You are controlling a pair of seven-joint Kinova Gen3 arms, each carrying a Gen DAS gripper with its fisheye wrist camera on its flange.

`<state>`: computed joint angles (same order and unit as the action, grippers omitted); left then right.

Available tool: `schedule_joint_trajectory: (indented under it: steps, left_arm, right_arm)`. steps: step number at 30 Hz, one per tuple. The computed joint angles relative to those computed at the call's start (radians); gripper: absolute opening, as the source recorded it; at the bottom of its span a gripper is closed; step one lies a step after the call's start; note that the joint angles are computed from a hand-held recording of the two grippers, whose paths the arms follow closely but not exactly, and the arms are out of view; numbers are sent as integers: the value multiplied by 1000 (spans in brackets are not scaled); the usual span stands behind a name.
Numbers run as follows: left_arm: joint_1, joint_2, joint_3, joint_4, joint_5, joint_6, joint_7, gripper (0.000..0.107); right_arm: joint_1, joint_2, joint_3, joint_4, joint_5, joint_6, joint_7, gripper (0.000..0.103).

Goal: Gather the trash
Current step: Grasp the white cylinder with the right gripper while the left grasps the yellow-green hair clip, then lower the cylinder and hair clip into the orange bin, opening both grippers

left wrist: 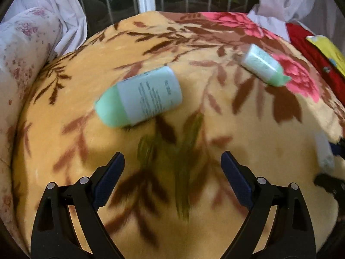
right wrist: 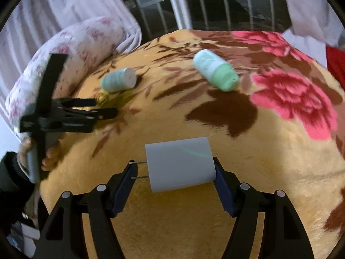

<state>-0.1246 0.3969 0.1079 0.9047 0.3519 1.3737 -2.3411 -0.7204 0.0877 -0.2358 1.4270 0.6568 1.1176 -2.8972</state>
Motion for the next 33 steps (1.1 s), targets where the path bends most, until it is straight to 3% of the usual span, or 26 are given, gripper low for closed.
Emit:
schedule_joint_trajectory:
  steps: [4, 5, 6, 8, 15, 22, 31, 33]
  left_arm:
    - [65, -14, -24, 54, -80, -88, 45, 72]
    - [53, -28, -13, 78, -70, -108, 29, 57]
    - [43, -37, -9, 91, -58, -116, 14, 50]
    - [48, -54, -11, 122, -62, -149, 7, 47]
    - [50, -114, -24, 205, -59, -210, 30, 46]
    - [3, -212, -41, 307, 17, -216, 18, 46]
    - [-54, -382, -127, 478, 171, -170, -125, 46]
    - [-69, -406, -160, 493, 215, -124, -160, 46]
  right_arm:
    - [2, 5, 3, 17, 2, -14, -18, 68]
    - [-3, 6, 1, 18, 14, -11, -25, 68]
    - [-5, 6, 1, 19, 18, -11, -27, 68]
    - [-8, 7, 2, 21, 24, -10, -34, 68]
    - [-10, 1, 0, 41, 38, -24, -59, 68]
    - [-44, 27, -2, -2, 71, 63, -82, 68]
    - [-152, 10, -53, 12, 186, 169, -277, 68]
    - [-189, 11, -72, 7, 211, 209, -307, 68]
